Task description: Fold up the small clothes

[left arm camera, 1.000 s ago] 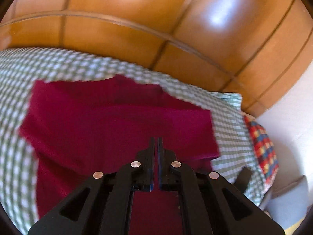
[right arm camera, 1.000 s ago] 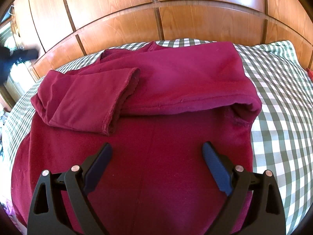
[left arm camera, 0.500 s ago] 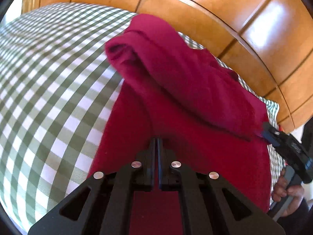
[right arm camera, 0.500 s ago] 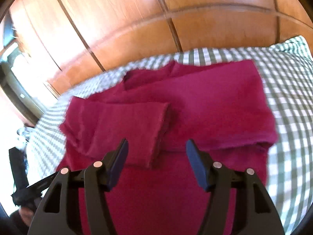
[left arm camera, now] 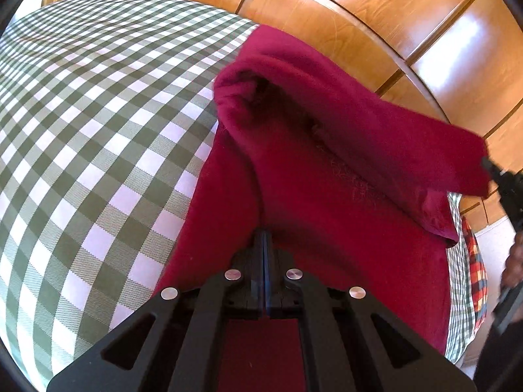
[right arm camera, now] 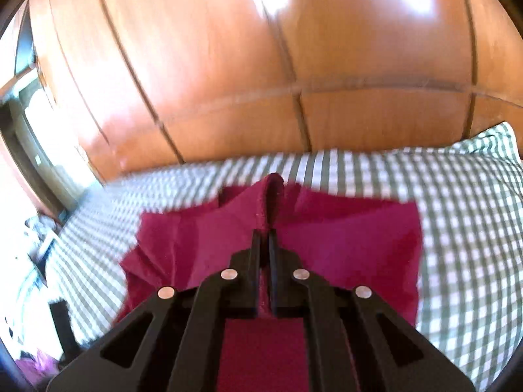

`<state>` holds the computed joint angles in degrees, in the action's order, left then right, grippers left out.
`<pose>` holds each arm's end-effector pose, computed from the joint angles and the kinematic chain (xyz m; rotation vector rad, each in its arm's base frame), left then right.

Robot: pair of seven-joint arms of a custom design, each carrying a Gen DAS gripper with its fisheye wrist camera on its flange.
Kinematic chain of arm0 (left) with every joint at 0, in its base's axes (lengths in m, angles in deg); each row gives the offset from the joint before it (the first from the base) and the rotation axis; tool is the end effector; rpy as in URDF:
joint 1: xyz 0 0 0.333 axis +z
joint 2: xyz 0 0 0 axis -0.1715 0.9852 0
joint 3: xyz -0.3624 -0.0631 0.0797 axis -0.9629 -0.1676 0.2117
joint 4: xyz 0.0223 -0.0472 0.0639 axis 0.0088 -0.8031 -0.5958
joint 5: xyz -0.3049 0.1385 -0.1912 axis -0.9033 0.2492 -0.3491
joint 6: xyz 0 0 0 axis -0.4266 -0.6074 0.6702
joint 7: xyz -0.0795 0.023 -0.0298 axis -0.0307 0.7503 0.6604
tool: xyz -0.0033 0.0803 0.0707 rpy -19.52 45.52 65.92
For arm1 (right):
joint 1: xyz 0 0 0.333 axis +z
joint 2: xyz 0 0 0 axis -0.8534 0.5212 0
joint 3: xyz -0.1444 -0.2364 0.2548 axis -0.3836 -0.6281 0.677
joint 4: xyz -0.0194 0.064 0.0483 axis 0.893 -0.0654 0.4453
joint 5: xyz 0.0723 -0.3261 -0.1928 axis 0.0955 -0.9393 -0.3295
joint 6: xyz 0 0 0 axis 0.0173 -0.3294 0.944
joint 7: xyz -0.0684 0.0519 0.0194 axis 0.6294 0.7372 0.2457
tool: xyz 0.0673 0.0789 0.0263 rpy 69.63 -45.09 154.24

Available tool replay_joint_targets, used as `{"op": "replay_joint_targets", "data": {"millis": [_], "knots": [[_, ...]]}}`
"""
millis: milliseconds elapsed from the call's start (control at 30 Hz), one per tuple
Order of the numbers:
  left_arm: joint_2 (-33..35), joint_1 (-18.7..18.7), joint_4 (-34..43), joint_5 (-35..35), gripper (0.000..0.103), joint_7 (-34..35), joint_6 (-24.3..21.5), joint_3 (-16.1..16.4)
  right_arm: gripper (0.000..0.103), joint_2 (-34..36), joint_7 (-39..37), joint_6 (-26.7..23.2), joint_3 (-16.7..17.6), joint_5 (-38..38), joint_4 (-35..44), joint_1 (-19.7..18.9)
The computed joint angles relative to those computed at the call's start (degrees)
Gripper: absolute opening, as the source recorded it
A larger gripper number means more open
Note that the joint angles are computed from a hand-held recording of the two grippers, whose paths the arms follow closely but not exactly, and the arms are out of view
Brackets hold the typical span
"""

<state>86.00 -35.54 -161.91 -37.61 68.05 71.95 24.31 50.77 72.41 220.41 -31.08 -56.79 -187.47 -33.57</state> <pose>0.4487 -0.4008 0.4672 -2.3596 1.5314 -0.9803 0.5267 0.3066 0.5984 -1.6641 1.4215 -0.3500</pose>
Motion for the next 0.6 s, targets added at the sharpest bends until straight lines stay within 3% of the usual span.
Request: {"op": "replay_joint_targets", "data": {"millis": [233,300,433,600], "knots": [[-0.6,0.5,-0.3,-3.2,0.0,3.0,-0.8,-0.6,0.004,1.5,12.7,-5.8,-4.4,-6.5,-1.3,-2.4],[-1.1,0.7,-0.5,-4.4,0.0,4.6,-1.8,-0.9,0.004,1.5,8.8,-6.4,-2.8,1.4,-3.6,-5.2],[-2.2,0.9,-0.1,-7.5,0.0,8.0,-4.3,-1.6,0.004,1.5,2.3,-5.3,-1.1,9.4,-6.5,-6.9],[-2.7,0.7,3.5,-1.0,0.0,6.9,-3.9,-1.3,0.004,1.5,-0.8,-4.2,-0.7,12.5,-6.5,-6.6]]}}
